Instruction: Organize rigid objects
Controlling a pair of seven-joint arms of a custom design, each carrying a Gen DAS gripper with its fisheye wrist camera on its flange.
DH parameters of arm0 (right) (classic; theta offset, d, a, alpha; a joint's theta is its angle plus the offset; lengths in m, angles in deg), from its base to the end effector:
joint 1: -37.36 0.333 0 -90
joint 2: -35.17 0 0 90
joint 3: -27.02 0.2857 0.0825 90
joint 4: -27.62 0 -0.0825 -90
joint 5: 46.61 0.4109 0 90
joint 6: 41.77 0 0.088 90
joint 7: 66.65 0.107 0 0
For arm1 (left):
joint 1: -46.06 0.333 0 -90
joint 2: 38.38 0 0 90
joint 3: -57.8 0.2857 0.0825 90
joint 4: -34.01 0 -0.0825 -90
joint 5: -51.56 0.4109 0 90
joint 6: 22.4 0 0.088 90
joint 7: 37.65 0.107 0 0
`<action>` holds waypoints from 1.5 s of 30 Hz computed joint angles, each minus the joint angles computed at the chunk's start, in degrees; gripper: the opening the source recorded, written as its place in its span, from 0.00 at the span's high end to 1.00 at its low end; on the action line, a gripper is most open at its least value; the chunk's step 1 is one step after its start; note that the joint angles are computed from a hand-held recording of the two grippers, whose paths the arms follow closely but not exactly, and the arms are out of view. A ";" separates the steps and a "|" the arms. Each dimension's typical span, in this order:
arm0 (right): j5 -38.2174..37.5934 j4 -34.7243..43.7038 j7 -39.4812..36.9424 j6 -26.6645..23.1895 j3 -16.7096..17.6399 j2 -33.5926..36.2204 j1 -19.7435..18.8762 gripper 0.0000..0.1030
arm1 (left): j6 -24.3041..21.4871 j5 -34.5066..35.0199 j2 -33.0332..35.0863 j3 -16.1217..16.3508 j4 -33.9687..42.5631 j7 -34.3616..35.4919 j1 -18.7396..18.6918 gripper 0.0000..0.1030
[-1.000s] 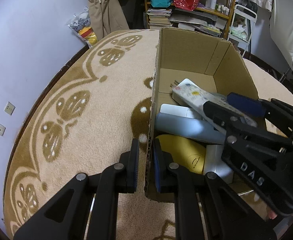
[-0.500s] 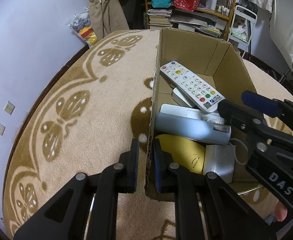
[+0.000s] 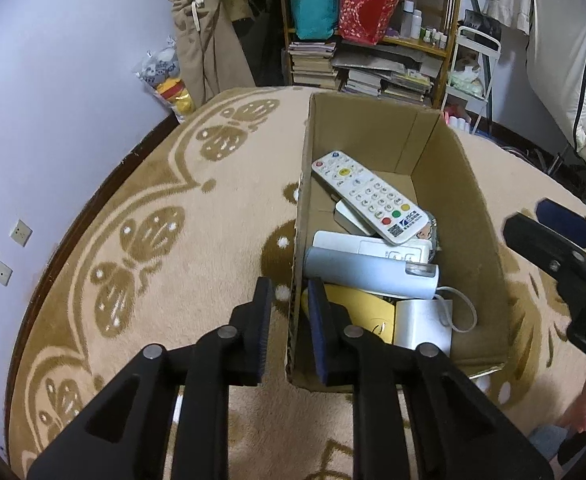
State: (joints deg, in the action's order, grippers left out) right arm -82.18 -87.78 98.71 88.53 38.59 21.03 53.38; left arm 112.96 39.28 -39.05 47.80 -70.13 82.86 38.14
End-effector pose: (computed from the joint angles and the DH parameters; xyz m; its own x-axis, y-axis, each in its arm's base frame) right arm 0.4991 0.2546 0.5823 -0.4420 -0.8790 -0.1790 -0.5936 0.4362 -0.6763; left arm 0.5978 -0.1966 0.5600 -0.6503 -0.7550 -0.0838 -0.6041 0.5808 -0.5456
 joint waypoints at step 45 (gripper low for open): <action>-12.25 -9.82 13.81 -18.13 14.96 -19.89 -0.19 0.00 | 22.51 -28.52 -31.00 13.91 -27.59 22.81 -13.57 0.01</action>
State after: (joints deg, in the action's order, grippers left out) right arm -94.42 -97.60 112.51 70.40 53.55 1.14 53.19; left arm 135.47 10.75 -70.05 61.71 -97.72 105.67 24.57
